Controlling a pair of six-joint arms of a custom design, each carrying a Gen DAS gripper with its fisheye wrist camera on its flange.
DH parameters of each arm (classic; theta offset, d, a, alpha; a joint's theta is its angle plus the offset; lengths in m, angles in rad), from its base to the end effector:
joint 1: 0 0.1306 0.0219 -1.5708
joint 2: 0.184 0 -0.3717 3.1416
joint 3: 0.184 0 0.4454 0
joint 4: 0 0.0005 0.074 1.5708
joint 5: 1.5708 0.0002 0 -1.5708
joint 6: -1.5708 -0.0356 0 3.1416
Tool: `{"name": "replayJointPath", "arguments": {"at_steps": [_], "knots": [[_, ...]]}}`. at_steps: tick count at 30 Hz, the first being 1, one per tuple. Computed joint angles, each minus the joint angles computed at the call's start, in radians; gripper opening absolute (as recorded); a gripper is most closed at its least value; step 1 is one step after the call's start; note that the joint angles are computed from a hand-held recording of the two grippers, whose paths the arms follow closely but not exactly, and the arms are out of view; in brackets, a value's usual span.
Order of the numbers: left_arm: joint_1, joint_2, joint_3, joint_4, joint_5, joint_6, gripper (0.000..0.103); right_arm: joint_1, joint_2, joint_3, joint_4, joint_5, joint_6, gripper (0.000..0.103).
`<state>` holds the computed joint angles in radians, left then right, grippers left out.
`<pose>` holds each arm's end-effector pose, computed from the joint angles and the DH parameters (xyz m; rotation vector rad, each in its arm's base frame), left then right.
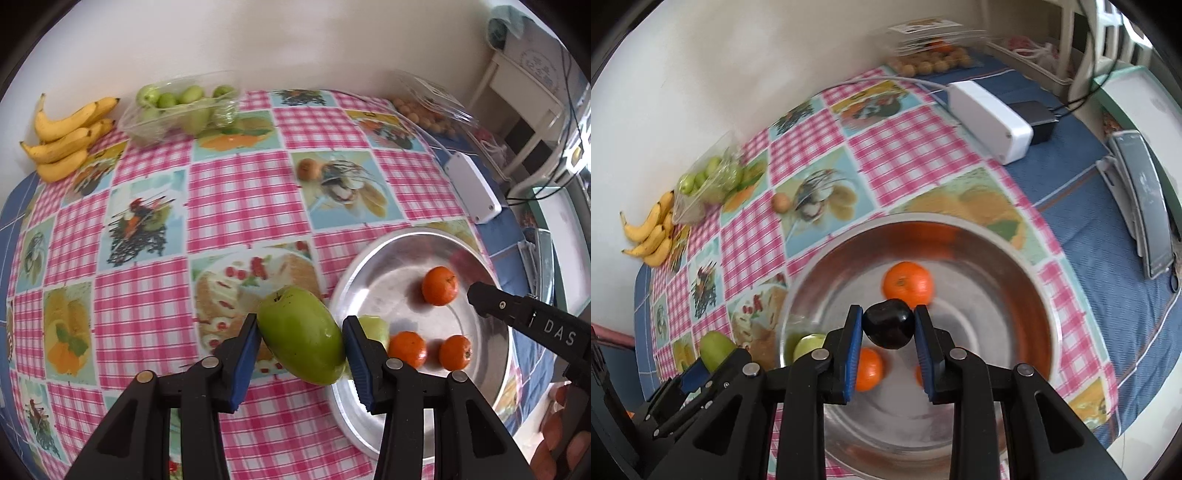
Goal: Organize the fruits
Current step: 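Carry the green mango and dark plum over the steel bowl with both tools, then open both tools to drop the mango and plum into the bowl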
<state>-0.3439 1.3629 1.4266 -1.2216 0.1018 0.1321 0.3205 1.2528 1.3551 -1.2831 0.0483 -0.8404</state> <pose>0.4705 -0.1729 0.4302 0.3200 2.7329 -0.2721 0.4342 0.1418 0.4430 0.7271 2.6823 0.2449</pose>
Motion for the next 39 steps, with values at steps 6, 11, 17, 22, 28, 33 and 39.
{"name": "replayJointPath", "arguments": {"at_steps": [6,11,17,22,28,33,39], "knots": [[-0.042,0.011,0.013,0.014,-0.017,-0.013,0.048,-0.034,-0.039,-0.026,-0.011,0.016,-0.005,0.029],[-0.068,0.03,0.027,0.012,-0.031,-0.021,0.048,-0.051,-0.051,-0.044,-0.011,0.002,-0.014,0.029],[-0.091,0.043,0.035,0.031,-0.046,-0.029,0.048,-0.058,-0.038,-0.056,-0.023,-0.023,-0.024,0.029],[-0.099,0.064,0.039,0.043,-0.048,-0.03,0.048,-0.061,-0.015,-0.062,-0.043,-0.036,-0.024,0.029],[-0.107,0.081,0.045,0.051,-0.047,-0.034,0.048,-0.061,0.005,-0.065,-0.056,-0.046,-0.028,0.029],[-0.119,0.098,0.051,0.06,-0.057,-0.042,0.048,-0.063,0.02,-0.068,-0.059,-0.061,-0.025,0.029],[-0.13,0.114,0.053,0.067,-0.063,-0.043,0.048,-0.061,0.04,-0.066,-0.064,-0.071,-0.018,0.029]]}}
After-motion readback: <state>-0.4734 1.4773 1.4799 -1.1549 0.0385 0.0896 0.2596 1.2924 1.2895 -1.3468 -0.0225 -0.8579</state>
